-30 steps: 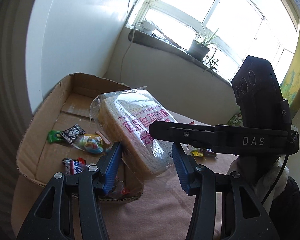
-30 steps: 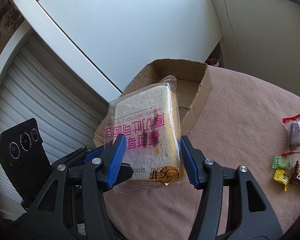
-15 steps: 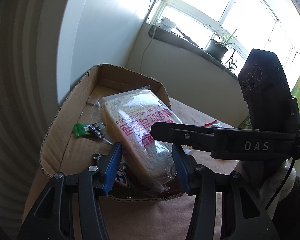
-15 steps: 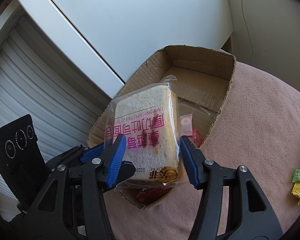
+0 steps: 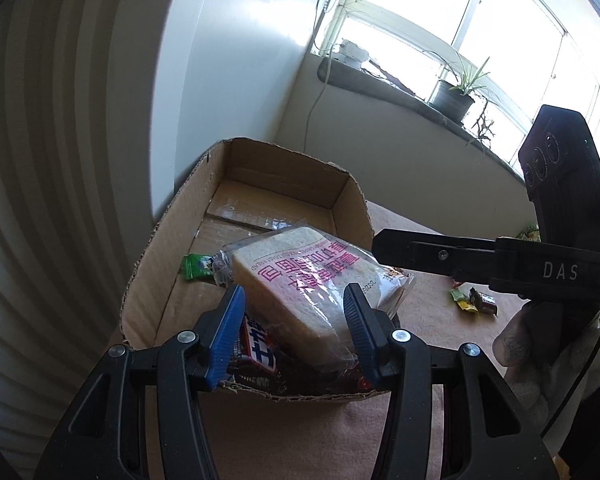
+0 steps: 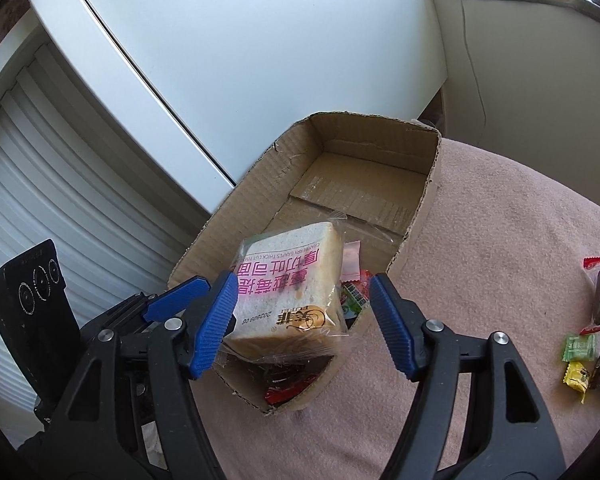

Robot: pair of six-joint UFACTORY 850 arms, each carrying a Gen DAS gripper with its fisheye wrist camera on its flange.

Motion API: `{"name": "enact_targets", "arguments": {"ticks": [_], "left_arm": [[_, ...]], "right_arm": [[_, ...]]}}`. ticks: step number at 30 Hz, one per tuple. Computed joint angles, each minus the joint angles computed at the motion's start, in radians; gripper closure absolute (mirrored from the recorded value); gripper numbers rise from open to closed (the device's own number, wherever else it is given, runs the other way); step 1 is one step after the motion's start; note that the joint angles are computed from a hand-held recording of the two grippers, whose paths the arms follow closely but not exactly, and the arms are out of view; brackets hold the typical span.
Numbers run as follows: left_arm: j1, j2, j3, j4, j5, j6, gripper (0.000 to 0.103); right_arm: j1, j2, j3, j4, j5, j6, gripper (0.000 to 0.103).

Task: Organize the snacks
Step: 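Open the right gripper to release the bread and withdraw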

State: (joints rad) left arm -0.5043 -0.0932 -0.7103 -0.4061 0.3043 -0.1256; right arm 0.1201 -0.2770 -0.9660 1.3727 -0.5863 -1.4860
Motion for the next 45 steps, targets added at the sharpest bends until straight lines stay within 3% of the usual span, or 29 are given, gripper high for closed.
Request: {"name": "enact_targets", "arguments": {"ticks": [10,15,18,23,31,39,45], "left_arm": [[-0.040,0.029,0.006,-0.266,0.033,0.242,0.054],[-0.085,0.047,0.003,-0.483,0.098,0.456,0.054],[-0.099,0.059,0.006,-0.540,0.135,0.495,0.053],[-0.110,0.065,0.000,-0.488,0.129,0.445,0.053],[-0.164,-0.009,-0.085,-0.373,0.070,0.380,0.053],[-0.180,-0.114,-0.204,-0.159,-0.022,0.211,0.053],[-0.177,-0.215,-0.312,0.018,-0.101,0.044,0.053]], "right_arm": [[-0.093,0.101,0.089,0.072,0.045,-0.128,0.024],[-0.191,0.145,0.135,0.094,0.041,-0.192,0.024],[-0.259,0.161,0.154,0.094,0.041,-0.217,0.024],[-0.375,0.173,0.180,0.183,0.050,-0.347,0.014],[-0.467,0.126,0.147,0.152,0.096,-0.392,0.013],[-0.471,0.067,0.102,0.003,0.091,-0.406,0.013],[-0.421,0.026,0.082,-0.060,0.170,-0.440,0.013]]}}
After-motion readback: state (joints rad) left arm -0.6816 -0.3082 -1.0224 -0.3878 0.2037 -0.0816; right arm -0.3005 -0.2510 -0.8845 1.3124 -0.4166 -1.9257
